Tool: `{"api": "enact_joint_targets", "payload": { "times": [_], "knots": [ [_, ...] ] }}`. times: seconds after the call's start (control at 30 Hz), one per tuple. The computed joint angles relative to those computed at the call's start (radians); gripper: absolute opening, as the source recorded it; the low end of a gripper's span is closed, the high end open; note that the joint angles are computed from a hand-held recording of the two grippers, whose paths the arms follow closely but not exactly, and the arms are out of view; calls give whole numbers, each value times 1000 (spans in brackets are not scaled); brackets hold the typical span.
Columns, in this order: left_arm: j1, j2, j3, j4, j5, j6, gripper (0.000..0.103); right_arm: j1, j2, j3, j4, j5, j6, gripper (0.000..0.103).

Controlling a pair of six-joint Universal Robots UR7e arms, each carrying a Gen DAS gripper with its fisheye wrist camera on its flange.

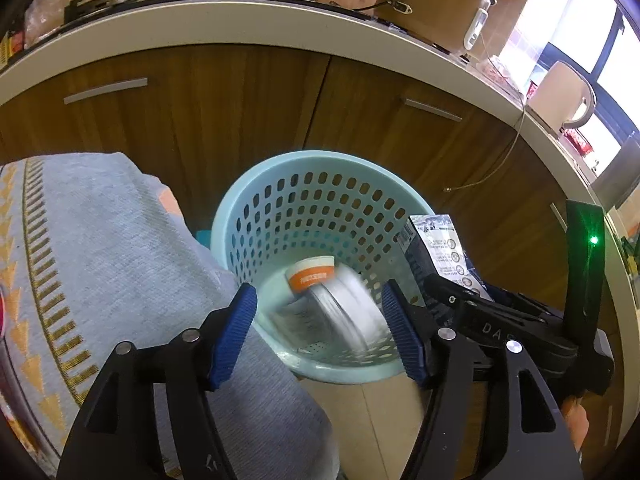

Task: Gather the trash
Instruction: 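Carry both cartons over the blue basket and open both tools to drop them, then return to the table and grasp the red plastic bag with the left tool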

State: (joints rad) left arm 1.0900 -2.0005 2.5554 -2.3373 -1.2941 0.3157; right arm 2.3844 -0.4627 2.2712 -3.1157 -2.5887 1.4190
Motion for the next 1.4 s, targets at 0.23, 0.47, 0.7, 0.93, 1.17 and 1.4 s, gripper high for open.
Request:
{"api": "enact_joint_targets", "payload": {
  "times": [0.23, 0.47, 0.7, 0.93, 1.17, 1.4],
  "knots": [
    [19, -23, -14, 18, -7, 2, 63, 22, -8, -6, 18, -19, 18, 66],
    [38, -55, -22, 26, -11, 7, 63, 45, -12, -32, 64, -21, 19, 66],
    [87, -127, -47, 65, -27, 29, 63, 86, -13, -84, 133, -43, 7, 66],
    [149, -225, -93, 102, -34, 53, 63, 144, 22, -188, 143, -71, -114, 66],
    [260, -282, -173, 79, -26, 96, 67, 182, 113, -348, 86, -66, -335, 66],
    [397, -273, -244, -53, -9, 158, 71, 199, 214, -538, 108, -33, -508, 66]
  ]
}}
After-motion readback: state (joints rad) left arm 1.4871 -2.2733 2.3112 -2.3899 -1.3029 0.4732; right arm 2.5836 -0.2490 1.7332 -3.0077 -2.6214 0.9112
